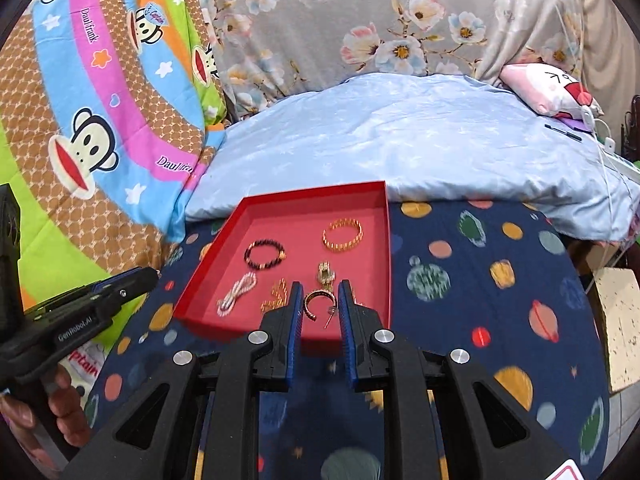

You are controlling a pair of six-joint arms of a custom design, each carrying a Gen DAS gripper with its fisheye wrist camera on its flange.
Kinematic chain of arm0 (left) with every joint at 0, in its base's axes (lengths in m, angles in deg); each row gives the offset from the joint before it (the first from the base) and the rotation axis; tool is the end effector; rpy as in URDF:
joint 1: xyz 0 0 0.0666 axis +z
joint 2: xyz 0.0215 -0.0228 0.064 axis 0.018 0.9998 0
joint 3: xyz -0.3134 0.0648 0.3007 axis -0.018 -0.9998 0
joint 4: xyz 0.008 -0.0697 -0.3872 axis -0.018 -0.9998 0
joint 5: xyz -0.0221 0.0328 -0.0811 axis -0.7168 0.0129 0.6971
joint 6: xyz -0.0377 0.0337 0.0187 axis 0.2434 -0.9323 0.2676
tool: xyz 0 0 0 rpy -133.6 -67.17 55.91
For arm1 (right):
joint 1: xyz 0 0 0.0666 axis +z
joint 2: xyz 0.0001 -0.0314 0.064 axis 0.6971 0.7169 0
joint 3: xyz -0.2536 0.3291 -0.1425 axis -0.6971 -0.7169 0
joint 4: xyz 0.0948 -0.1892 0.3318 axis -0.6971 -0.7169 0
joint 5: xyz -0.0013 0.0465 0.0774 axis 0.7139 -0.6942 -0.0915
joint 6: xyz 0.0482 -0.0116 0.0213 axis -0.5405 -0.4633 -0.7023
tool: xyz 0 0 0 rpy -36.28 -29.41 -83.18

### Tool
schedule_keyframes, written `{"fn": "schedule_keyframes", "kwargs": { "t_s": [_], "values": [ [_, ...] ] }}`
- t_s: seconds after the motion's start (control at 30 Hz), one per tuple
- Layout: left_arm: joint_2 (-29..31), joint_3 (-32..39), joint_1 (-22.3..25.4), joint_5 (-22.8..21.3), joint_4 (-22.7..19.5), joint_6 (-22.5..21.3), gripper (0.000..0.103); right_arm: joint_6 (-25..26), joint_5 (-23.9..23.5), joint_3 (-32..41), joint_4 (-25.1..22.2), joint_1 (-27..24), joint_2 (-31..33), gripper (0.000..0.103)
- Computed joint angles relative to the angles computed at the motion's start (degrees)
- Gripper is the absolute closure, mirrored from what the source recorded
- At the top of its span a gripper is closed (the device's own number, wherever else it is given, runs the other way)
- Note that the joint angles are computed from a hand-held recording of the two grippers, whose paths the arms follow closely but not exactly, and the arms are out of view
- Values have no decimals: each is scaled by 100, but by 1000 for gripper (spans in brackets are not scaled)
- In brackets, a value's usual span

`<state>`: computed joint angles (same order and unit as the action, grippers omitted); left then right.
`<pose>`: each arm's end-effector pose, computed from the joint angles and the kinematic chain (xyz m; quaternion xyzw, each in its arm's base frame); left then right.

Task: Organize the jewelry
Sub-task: 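Carry both earrings into the red tray and open both grippers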

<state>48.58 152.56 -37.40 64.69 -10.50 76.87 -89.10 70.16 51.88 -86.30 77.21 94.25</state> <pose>0.3893 -0.3068 0.5963 0.1626 0.8939 -0.1676 0.3826 0.3087 0.1821 0.5878 0.1246 0.8937 0.0601 0.4267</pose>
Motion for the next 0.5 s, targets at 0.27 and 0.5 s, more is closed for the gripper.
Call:
{"fn": "schedule_keyframes", "kwargs": {
  "t_s": [0.27, 0.5],
  "values": [
    [739, 719, 123, 72, -119, -23, 87, 570, -478, 280, 278, -603, 474, 87],
    [1257, 1280, 150, 170, -233, -98, 87, 728, -965, 357, 463, -1021, 787, 87]
  ]
}}
